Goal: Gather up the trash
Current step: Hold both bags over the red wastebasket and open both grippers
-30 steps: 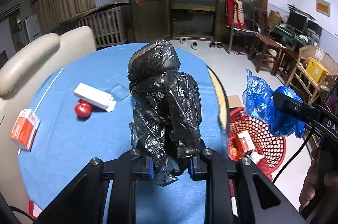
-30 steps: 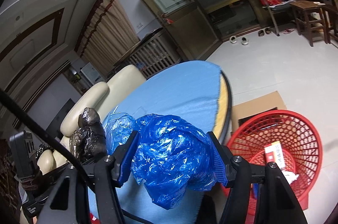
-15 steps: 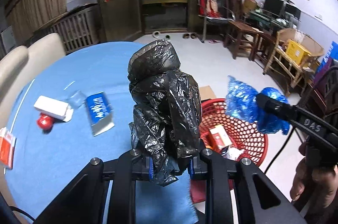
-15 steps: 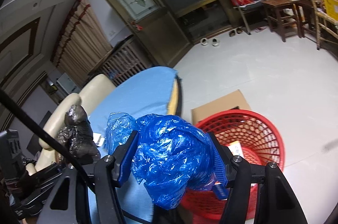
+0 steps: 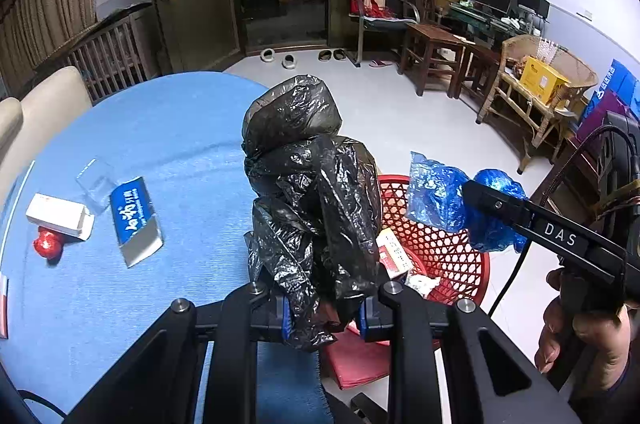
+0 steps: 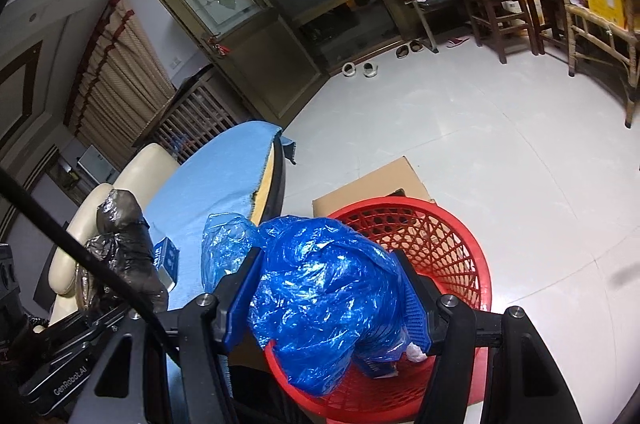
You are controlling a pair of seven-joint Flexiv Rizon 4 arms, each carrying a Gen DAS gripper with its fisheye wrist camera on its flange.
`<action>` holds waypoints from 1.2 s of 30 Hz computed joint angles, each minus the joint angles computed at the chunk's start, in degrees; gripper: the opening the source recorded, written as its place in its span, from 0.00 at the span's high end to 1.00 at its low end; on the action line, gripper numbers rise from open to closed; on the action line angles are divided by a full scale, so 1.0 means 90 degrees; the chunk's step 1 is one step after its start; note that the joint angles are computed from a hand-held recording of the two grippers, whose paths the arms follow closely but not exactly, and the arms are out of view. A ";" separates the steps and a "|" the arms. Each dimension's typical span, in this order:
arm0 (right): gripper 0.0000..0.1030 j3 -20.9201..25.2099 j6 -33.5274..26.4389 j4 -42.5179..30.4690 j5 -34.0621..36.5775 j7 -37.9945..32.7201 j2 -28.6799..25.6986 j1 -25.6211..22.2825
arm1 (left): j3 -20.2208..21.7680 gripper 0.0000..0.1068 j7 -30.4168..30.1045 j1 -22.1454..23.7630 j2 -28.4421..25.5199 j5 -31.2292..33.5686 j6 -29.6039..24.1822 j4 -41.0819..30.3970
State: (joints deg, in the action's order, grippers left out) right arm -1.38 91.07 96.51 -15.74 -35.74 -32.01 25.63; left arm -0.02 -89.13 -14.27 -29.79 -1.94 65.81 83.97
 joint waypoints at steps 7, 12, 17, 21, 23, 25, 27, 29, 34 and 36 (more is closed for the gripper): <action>0.36 -0.0203 -0.0188 -0.0009 -0.0063 0.0140 0.0019 0.0106 | -0.0213 0.77 0.0326 0.0102 -0.0108 -0.0227 0.0002 -0.0059; 0.36 -0.0540 -0.0237 0.0171 -0.0216 0.0448 0.0175 0.0292 | -0.0350 0.77 0.0595 0.0171 -0.0145 -0.0436 -0.0027 -0.0067; 0.36 -0.1322 -0.0073 0.0594 -0.0529 0.1066 0.0482 0.0823 | -0.0610 0.77 0.1071 0.0174 -0.0319 -0.0708 -0.0168 -0.0358; 0.36 -0.2305 0.0002 0.1105 -0.1059 0.1656 0.0819 0.1519 | -0.0811 0.77 0.1437 0.0124 -0.0456 -0.0960 -0.0313 -0.0604; 0.36 -0.2795 0.0102 0.1376 -0.1307 0.2030 0.0974 0.1835 | -0.0832 0.77 0.1563 0.0081 -0.0477 -0.1028 -0.0318 -0.0651; 0.36 -0.3295 0.0156 0.1595 -0.1546 0.2348 0.1105 0.2159 | -0.0854 0.77 0.1665 0.0077 -0.0457 -0.1118 -0.0280 -0.0611; 0.36 -0.3465 0.0155 0.1673 -0.1709 0.2520 0.1173 0.2245 | -0.0829 0.77 0.1687 0.0059 -0.0435 -0.1173 -0.0253 -0.0569; 0.36 -0.3570 0.0153 0.1704 -0.1880 0.2661 0.1208 0.2288 | -0.0776 0.77 0.1657 0.0044 -0.0409 -0.1197 -0.0228 -0.0510; 0.36 -0.3239 0.0153 0.1603 -0.2108 0.2782 0.1182 0.2004 | -0.0671 0.77 0.1521 0.0025 -0.0366 -0.1193 -0.0201 -0.0438; 0.36 -0.3079 0.0139 0.1553 -0.2171 0.2804 0.1157 0.1878 | -0.0663 0.77 0.1481 0.0034 -0.0341 -0.1194 -0.0166 -0.0393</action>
State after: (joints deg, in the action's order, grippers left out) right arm -29.10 92.32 110.49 -35.28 -10.50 -21.59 42.53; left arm -5.99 -75.80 -13.96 -32.86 -12.69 64.32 80.43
